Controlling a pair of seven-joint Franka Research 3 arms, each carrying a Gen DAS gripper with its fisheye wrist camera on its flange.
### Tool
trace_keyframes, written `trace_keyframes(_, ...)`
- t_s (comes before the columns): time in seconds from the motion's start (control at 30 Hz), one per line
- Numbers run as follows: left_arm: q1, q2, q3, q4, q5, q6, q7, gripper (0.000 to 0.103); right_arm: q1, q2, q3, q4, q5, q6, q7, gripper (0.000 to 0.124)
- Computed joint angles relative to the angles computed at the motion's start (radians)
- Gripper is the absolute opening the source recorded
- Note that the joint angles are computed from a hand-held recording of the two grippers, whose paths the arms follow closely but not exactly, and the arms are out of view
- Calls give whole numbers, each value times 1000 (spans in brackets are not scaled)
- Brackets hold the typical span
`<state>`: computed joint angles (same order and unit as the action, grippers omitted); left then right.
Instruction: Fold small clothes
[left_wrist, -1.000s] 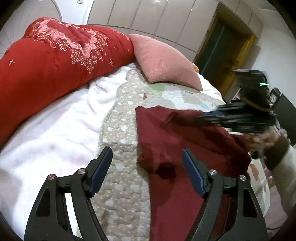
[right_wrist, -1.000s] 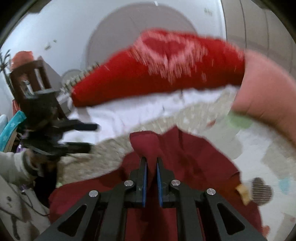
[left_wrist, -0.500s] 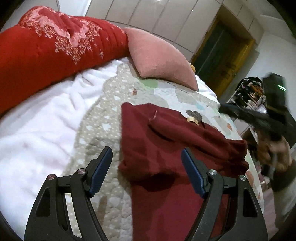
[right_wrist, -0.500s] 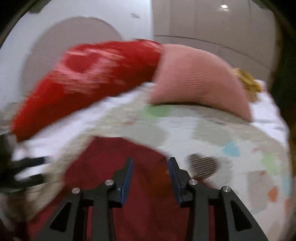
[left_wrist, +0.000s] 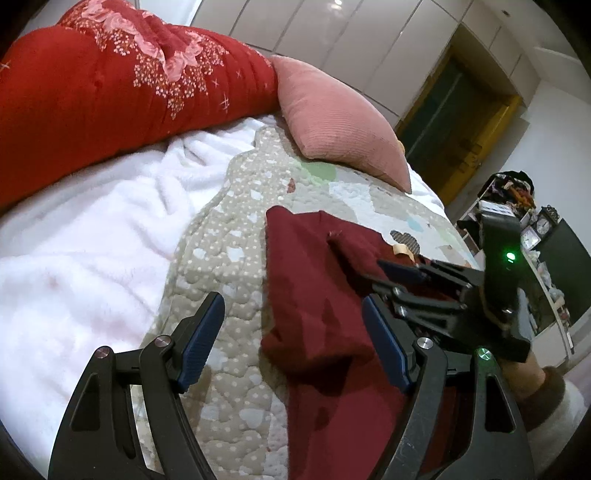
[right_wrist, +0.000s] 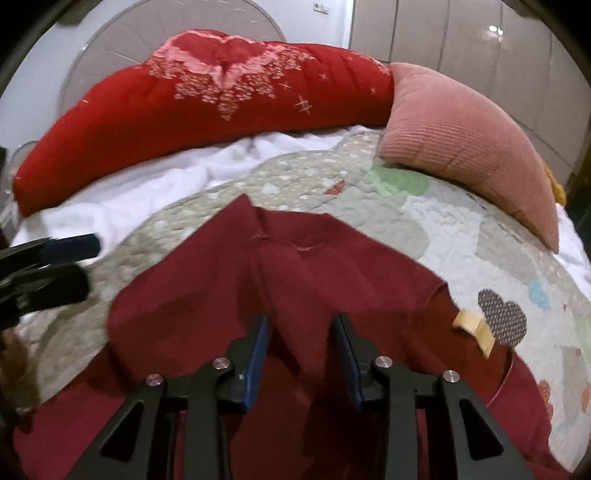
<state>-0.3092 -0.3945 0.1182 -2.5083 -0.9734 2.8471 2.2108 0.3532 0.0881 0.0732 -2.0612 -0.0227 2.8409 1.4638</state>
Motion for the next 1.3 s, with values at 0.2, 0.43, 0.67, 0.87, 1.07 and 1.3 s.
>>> trace_keyframes(0.2, -17, -20, 19, -2, -42, 6, 36, 77, -35, -65, 30, -20, 277, -34, -163, 11)
trace_keyframes(0.43, 18, -23, 4, 34, -90, -108, 12, 77, 11, -139, 39, -128, 500, -80, -356, 38)
trace_keyframes(0.67, 36, 28, -43, 82, -45, -146, -23, 77, -90, -467, 10, -380, 609, 43, -301, 55)
trace_keyframes(0.87, 86, 115, -116, 141, 75, -164, -126, 78, -445, -564, 143, -439, 222, -40, 93, 59)
trace_keyframes(1.07, 88, 164, -133, 184, 104, -184, -127, 77, -436, -510, 17, -423, 195, -78, 195, 60)
trace_keyframes(1.3, 150, 230, -215, 216, 342, -123, -310, 24, -332, -433, -100, -394, 282, -63, 154, 60)
